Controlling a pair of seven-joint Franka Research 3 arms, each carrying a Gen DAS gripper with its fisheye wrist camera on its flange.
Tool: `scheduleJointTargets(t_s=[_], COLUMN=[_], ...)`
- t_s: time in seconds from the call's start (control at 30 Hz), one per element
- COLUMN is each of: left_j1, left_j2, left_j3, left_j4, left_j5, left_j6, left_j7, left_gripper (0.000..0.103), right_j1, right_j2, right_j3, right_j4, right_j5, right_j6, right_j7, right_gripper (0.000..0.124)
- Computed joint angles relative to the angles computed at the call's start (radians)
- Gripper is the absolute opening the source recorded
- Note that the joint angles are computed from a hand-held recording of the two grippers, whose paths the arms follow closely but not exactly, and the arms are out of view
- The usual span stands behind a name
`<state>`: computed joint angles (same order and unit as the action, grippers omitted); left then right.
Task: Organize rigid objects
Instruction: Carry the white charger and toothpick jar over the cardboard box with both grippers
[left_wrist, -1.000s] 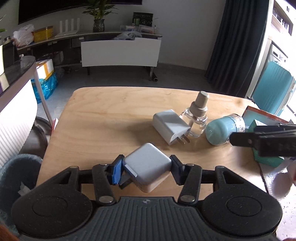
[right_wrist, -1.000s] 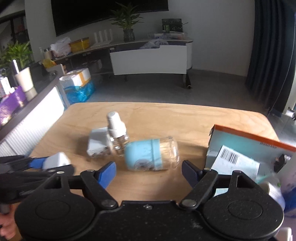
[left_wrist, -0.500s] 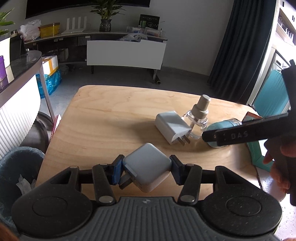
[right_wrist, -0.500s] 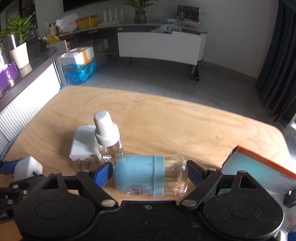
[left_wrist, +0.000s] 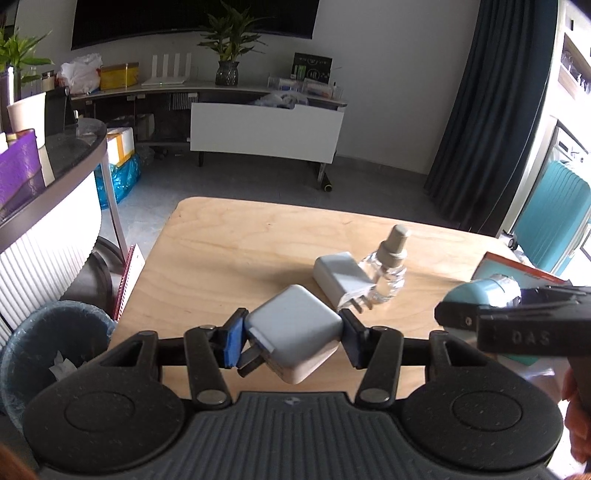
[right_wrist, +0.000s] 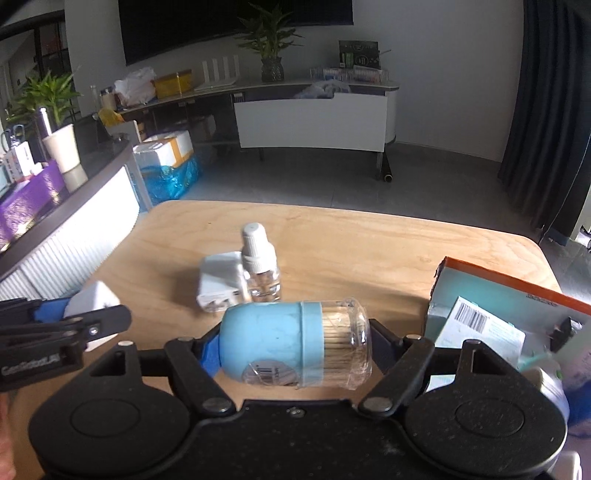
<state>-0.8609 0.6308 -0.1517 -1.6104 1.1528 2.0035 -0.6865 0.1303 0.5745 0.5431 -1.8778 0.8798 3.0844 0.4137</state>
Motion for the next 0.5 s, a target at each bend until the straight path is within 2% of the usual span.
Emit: scheduleJointTargets(t_s=[0.17,0.33,0.4,0.5], left_j1=[-0.034,-0.067,-0.08,-0.101], left_j2=[0.004,0.018,0.028,0.046], left_j3=[-0.008,-0.014,-0.015,-0.011], left_j4=[0.036,0.085,0.108,0.143], left_j5=[-0.013,-0.026,-0.032,-0.038], left_j6=[-0.058,-0.104,-0.119,-0.135], left_j7=[0.008,0.028,0.035,0.044], left_gripper=[0.053,0.053,0.053,0.053], right_j1=[-0.175,-0.3,-0.34,-0.376], right_j2=[-0.068,-0.133,-0.159,-0.21], right_j3=[0.19,0.314,0.351,0.363], right_j4=[-0.111,-0.188,-0.208,-0.235], right_j5=[0.154,0.38,0.481,0.611], right_j6=[0.052,0.066,0.067,0.038], right_j7=[-0.17,-0.351,-0.443,-0.529], right_gripper=[0.091,0.091,0.091,0.091])
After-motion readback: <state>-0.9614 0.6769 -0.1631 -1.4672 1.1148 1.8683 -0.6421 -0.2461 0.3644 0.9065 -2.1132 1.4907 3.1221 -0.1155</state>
